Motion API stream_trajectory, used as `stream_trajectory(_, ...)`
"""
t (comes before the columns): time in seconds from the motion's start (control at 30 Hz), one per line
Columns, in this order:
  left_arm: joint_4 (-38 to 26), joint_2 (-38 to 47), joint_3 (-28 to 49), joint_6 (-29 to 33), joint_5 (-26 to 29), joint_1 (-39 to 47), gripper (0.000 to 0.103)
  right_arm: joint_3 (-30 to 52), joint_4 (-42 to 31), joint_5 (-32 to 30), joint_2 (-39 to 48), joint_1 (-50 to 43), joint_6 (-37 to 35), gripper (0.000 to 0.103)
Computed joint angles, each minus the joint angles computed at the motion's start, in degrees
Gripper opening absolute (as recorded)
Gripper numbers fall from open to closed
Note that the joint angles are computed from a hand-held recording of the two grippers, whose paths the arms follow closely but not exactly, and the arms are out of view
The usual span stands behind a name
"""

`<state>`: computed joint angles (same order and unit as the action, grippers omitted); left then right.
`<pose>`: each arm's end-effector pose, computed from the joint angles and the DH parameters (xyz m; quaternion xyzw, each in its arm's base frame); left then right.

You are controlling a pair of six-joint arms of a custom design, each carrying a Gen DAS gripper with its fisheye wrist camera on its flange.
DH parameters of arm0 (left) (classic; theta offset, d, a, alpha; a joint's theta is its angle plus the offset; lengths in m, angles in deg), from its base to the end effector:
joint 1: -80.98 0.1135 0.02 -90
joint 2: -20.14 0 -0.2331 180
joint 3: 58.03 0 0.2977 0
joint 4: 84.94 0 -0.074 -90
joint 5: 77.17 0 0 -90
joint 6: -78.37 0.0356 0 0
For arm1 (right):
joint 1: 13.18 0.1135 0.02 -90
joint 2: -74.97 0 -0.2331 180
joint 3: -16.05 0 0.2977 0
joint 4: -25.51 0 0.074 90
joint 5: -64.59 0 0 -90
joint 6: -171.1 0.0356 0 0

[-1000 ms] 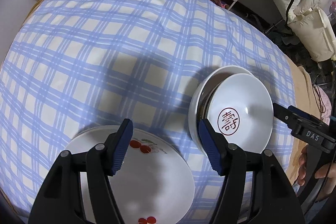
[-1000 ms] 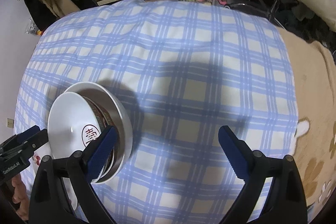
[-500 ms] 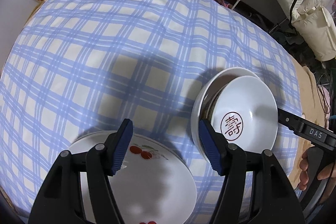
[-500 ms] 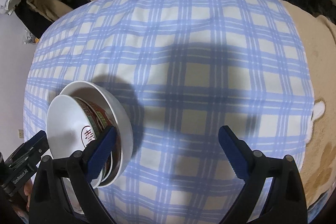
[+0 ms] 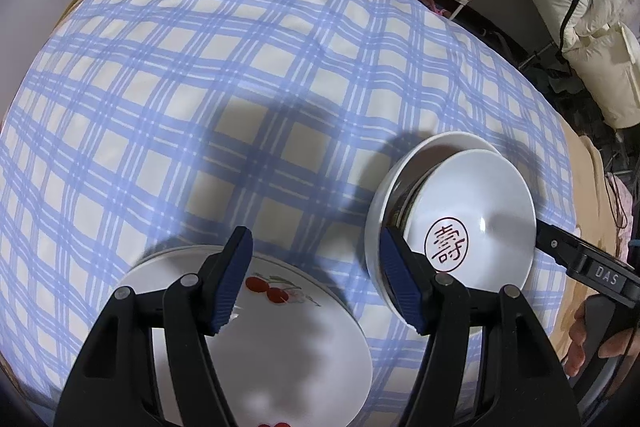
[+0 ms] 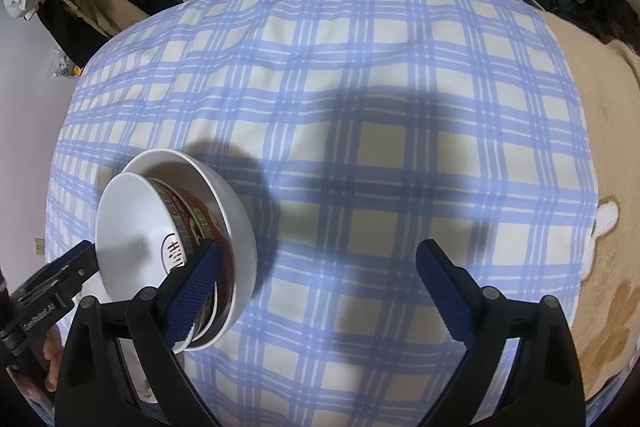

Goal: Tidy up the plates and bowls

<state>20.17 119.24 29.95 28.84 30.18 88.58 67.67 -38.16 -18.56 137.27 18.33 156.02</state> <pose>0.3548 0.0366 0.1785 0.2846 0.9461 -0.1237 0.0928 0.2014 0.1185 0.1594 0.3733 0.9158 0.0734 0.1288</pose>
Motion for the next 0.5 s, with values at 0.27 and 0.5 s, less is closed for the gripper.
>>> stream_trajectory(0.27, 3.1, -2.1, -2.9, -1.0, -1.8, -1.2, 0.066, -1.5, 1.3, -1.4, -2.5, -0.1, 0.1, 0.098)
stream_trajectory(0.5, 2.3, -0.7, -1.4, -1.1, -1.9, -1.1, 0.068, -1.7, 3.2, -0.6, -3.3, 1.2, 1.0, 0.079)
